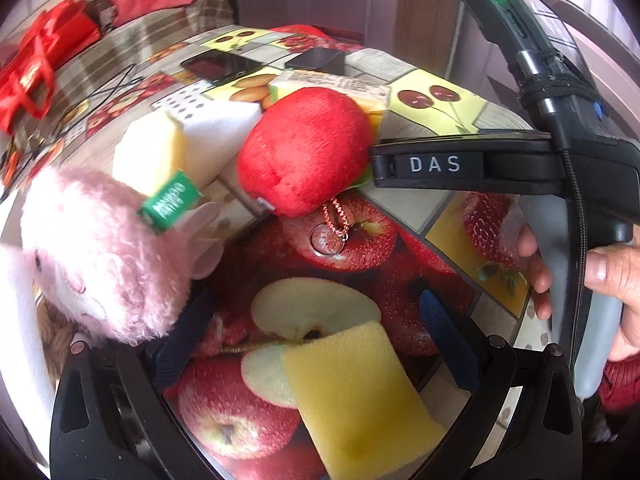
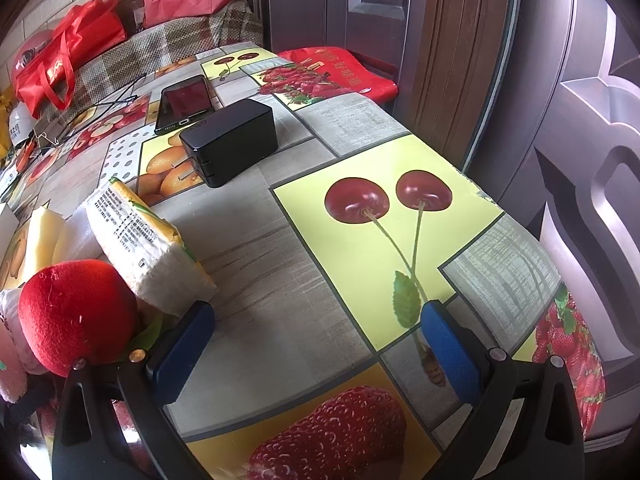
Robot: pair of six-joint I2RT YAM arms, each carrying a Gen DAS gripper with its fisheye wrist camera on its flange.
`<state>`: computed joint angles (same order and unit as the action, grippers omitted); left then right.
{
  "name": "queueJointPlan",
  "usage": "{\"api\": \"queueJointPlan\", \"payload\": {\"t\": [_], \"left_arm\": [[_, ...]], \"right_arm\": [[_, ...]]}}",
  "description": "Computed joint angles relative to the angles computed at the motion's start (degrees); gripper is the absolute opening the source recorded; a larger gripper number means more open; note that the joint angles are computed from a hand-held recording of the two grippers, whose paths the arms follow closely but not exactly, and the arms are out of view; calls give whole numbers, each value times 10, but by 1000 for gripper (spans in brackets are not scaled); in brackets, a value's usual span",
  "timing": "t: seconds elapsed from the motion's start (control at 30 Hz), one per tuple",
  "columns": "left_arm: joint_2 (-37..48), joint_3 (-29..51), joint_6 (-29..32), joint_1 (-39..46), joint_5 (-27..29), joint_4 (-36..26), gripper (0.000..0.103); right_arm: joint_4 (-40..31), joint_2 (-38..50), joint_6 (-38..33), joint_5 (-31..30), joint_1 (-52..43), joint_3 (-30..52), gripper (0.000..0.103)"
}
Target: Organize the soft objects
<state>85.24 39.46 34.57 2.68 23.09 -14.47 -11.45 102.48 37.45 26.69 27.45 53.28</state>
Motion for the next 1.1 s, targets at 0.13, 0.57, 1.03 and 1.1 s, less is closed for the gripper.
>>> {"api": "queueJointPlan", "payload": {"t": [0.13, 0.57, 1.03, 1.1], "left_arm": [[76, 81, 57, 33, 45, -37, 102], [-110, -39, 74, 144, 169, -101, 102], [-23, 78, 91, 445, 286, -159, 103], [-27, 68, 106, 447, 278, -150, 103]], "right_arm": [[2, 14, -10, 0, 4, 15, 103], [33, -8, -15, -20, -1, -15, 103], [442, -235, -75, -167, -23, -316, 103], [423, -237, -107, -183, -17, -305, 103]]}}
